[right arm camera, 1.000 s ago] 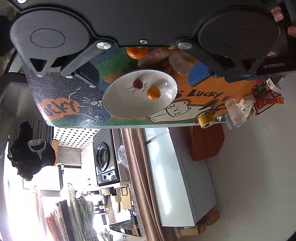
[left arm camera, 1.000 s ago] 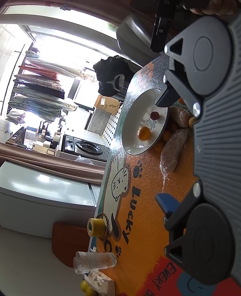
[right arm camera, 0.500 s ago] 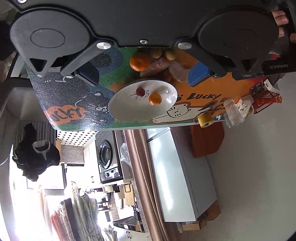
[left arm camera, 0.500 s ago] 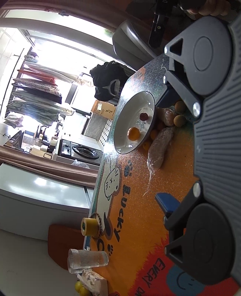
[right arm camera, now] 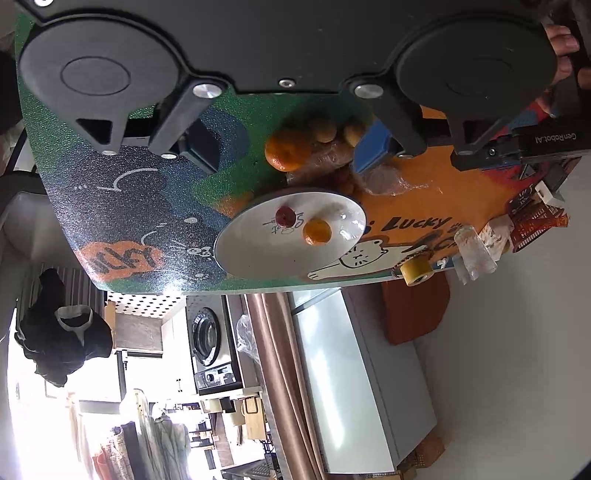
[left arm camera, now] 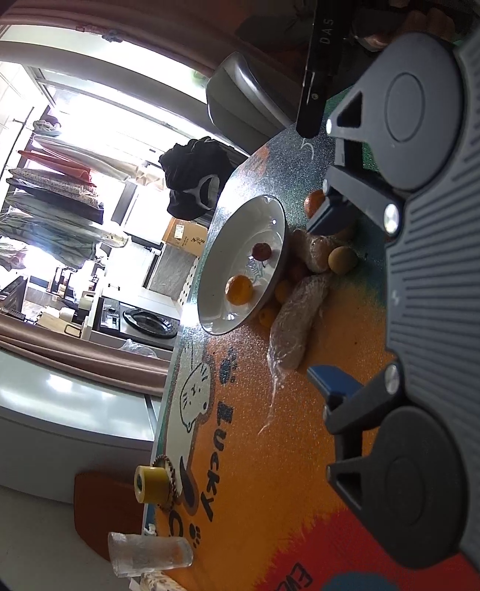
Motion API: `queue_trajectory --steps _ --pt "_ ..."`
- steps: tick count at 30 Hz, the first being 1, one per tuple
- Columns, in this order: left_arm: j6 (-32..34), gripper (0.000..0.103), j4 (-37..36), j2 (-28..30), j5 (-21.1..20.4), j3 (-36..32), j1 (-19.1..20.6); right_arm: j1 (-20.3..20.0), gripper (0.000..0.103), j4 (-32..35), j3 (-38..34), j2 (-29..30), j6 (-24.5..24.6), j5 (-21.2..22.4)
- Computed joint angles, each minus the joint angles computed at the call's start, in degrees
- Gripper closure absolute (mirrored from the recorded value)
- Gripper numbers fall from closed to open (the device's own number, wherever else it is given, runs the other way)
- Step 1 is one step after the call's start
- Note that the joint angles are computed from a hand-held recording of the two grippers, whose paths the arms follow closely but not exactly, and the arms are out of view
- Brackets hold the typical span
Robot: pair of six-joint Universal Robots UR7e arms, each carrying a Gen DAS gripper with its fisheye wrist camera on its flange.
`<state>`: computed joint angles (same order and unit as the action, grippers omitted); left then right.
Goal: Organize fruits
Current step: 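Grasp a small yellow fruit with the left gripper while the right gripper grasps a mandarin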
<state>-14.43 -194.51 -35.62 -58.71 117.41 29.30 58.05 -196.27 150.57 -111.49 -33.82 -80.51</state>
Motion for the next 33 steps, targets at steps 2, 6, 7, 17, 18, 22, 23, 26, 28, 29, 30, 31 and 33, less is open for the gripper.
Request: queue_trajectory --steps 2,6,7,17,18,22,23,26,28,29,30,31,33 --pt "-0.6 0.030 0.8 1.1 -0.4 -1.3 0.3 -0.6 0.025 0.7 -0.6 0.5 0.0 0.9" --pt "-0.9 0.033 1.8 2.8 -1.0 -3.6 0.6 -1.4 0.029 1.9 -2.0 1.7 -0.5 1.3" --pt "-0.7 0.033 1.7 3.2 -1.4 -4.0 0.7 -1.4 0.029 2.2 -2.2 1.9 -0.3 1.2" --pt "0.1 0.039 4.0 7.7 -3.7 -8.4 2.0 -1.8 0.035 3.2 -4.1 4.8 -0.8 1.1" --pt "0.1 0.041 4.2 8.0 -3.9 -8.7 2.3 -1.7 0.035 2.9 -4.1 5.1 -0.8 0.9" --pt "-0.1 0.046 4.5 9.0 -4.6 -9.6 3.0 -2.1 0.035 2.9 -4.5 5.5 -0.1 1.3" --pt "-0.2 0.049 4.5 9.2 -4.7 -9.7 3.1 -2.1 0.035 2.9 -4.6 5.7 0.1 1.2" --pt "-0.5 0.062 4.9 9.7 -5.6 -10.2 3.6 -2.1 0.035 3.1 -4.7 5.9 0.2 0.9" --pt "-0.6 0.073 5.0 9.8 -6.8 -10.4 4.1 -2.0 0.035 3.0 -4.6 6.1 -0.1 0.7" --pt "-0.7 0.079 4.6 10.0 -7.7 -10.5 4.4 -1.9 0.035 2.7 -4.7 6.4 -0.3 0.5" --pt "-0.8 0.080 4.3 10.0 -8.1 -10.4 4.6 -1.6 0.035 2.6 -4.7 6.6 -0.2 0.1" --pt "-0.7 0.080 4.1 10.0 -8.0 -10.3 4.5 -1.4 0.035 2.4 -4.8 6.8 -0.2 -0.3" --pt "-0.4 0.080 3.6 9.9 -7.7 -9.9 4.5 -0.9 0.035 1.9 -5.1 7.5 0.0 -1.0"
